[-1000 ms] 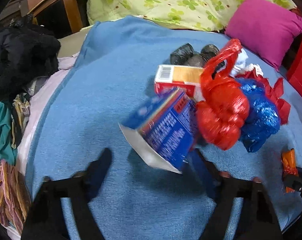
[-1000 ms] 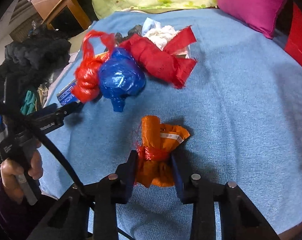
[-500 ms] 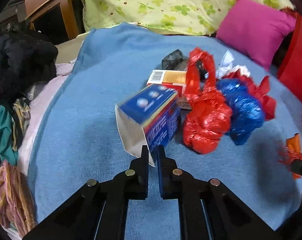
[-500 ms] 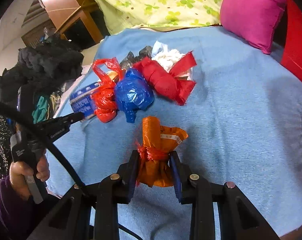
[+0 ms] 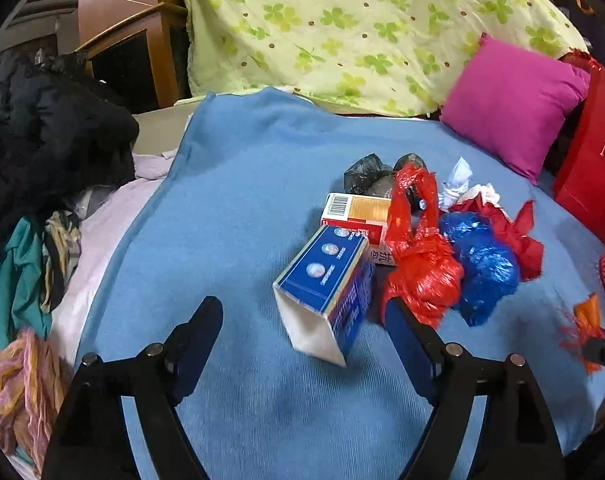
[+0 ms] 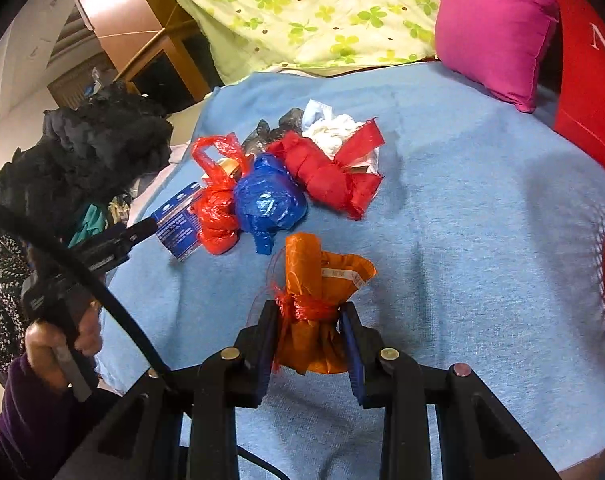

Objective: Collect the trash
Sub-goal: 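Close the left gripper on the blue-white box while the right gripper holds the orange bag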

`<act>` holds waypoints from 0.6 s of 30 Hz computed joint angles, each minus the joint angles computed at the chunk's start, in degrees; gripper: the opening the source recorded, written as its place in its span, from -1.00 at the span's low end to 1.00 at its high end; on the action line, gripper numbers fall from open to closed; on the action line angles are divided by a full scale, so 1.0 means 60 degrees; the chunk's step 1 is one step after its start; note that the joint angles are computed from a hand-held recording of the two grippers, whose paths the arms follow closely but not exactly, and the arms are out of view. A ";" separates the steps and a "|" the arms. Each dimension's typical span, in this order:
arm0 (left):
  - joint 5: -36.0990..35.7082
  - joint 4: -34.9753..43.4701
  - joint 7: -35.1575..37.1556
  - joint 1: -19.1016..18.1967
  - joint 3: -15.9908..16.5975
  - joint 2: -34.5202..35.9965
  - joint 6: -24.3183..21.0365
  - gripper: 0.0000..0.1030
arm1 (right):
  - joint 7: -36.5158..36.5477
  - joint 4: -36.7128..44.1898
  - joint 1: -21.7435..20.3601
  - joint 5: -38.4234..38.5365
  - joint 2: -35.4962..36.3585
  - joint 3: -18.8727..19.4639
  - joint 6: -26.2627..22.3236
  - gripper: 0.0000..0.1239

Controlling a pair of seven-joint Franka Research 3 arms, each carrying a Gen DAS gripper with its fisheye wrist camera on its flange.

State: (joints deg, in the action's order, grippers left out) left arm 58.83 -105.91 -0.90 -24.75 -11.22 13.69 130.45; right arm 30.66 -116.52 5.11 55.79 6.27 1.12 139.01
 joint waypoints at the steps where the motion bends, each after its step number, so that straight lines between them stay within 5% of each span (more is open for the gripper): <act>1: -0.0196 0.0105 0.0139 0.0076 0.0011 0.0128 0.0038 0.62 | 0.0028 0.0008 0.0001 -0.0017 0.0015 0.0000 -0.0001 -0.47; 6: -0.1081 0.0221 0.0450 0.0424 0.0208 0.0442 0.0685 0.60 | 0.0048 0.0034 -0.0018 -0.0085 0.0076 0.0005 -0.0023 -0.47; 8: -0.1429 0.0148 0.0590 0.0550 0.0240 0.0480 0.0884 0.21 | -0.0007 0.0014 -0.0025 -0.0091 0.0073 0.0010 -0.0010 -0.47; 10: -0.1867 -0.0054 0.0724 0.0719 0.0242 0.0465 0.1370 -0.40 | -0.0071 0.0020 -0.0051 -0.0030 0.0077 0.0004 -0.0013 -0.47; 12: -0.1982 -0.0166 0.0829 0.0738 0.0281 0.0440 0.1546 -0.70 | -0.0180 0.0029 -0.0099 0.0100 0.0064 -0.0009 -0.0076 -0.47; 18: -0.1396 -0.0126 0.0548 0.0381 0.0312 0.0327 0.1328 -0.80 | -0.0846 -0.0160 -0.0265 0.0825 -0.0204 -0.0118 -0.0189 -0.47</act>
